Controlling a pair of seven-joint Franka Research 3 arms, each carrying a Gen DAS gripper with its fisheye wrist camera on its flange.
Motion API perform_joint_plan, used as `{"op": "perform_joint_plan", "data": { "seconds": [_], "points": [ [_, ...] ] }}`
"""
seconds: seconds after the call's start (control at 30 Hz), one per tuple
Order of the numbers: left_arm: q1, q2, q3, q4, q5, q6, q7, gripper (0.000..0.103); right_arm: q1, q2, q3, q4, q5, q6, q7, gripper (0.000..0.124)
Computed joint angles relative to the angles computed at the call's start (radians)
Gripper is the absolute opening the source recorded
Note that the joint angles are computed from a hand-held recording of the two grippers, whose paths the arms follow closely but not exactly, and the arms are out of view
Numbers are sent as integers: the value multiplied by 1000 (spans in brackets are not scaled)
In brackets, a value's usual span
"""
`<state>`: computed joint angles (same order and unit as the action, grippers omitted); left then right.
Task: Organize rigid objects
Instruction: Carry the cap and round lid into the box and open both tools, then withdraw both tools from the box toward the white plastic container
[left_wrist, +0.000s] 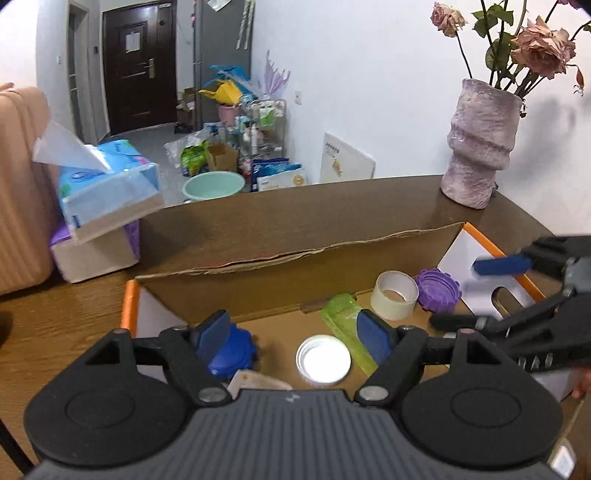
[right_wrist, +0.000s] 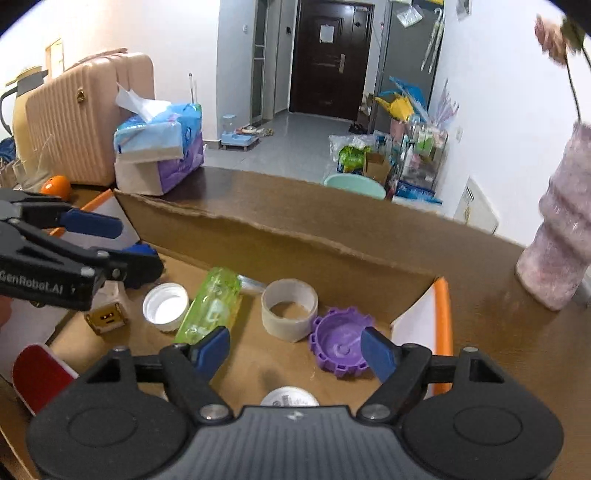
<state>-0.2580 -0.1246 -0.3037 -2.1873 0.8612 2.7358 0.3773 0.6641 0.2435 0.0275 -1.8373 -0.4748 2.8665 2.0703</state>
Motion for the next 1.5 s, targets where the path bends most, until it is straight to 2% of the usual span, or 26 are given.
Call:
{"op": "perform_joint_plan", "data": {
  "seconds": [0.07, 0.17, 0.3, 0.43, 0.5, 0.57, 0.63, 0.73, 0.8, 0.93, 1.13, 1.23, 1.37, 1.5],
  "points": [
    [-17, -50, -2, -19, -55, -29, 34, 78, 32, -41, -36, -15, -82, -6, 104, 77],
    [-24, -155, -25, -53, -87, -86, 57, 80, -5, -128, 11, -74, -69, 7, 100, 79],
    [-43, -318, -53, -115, -165, -160, 74, 84, -27, -272, 62, -150, -184, -60, 168, 82],
    [-85, -485, -96, -192, -236, -253, 110, 88, -57, -442, 120, -272, -173, -101, 152, 89],
    [-101, -562, -125, -228, -262, -295, 94, 95, -71, -509, 148, -325, -154, -116, 151, 90],
    [-122, -629, -159, -252, -291, -351, 66, 95, -82, -573, 175, -381, -124, -127, 161, 90],
    [-144, -686, -195, -270, -310, -395, 32, 95, -100, -644, 206, -452, -102, -103, 195, 90],
    [-164, -753, -255, -289, -308, -444, -31, 95, -140, -752, 264, -568, -79, -11, 264, 90],
    [-184, -781, -293, -295, -307, -478, -67, 96, -188, -815, 326, -631, -75, 45, 327, 90],
    [-220, -821, -371, -302, -293, -544, -157, 97, -270, -943, 459, -729, -42, 89, 433, 90],
    [-286, -834, -467, -314, -280, -619, -315, 101, -335, -1150, 618, -869, 39, 141, 545, 90],
    [-306, -815, -519, -313, -250, -666, -371, 101, -335, -1238, 682, -912, 88, 109, 573, 90],
    [-329, -794, -604, -302, -204, -747, -466, 102, -308, -1366, 758, -985, 150, 112, 608, 93],
    [-368, -753, -674, -286, -205, -825, -594, 103, -243, -1479, 864, -1044, 219, 43, 662, 94]
  ]
}}
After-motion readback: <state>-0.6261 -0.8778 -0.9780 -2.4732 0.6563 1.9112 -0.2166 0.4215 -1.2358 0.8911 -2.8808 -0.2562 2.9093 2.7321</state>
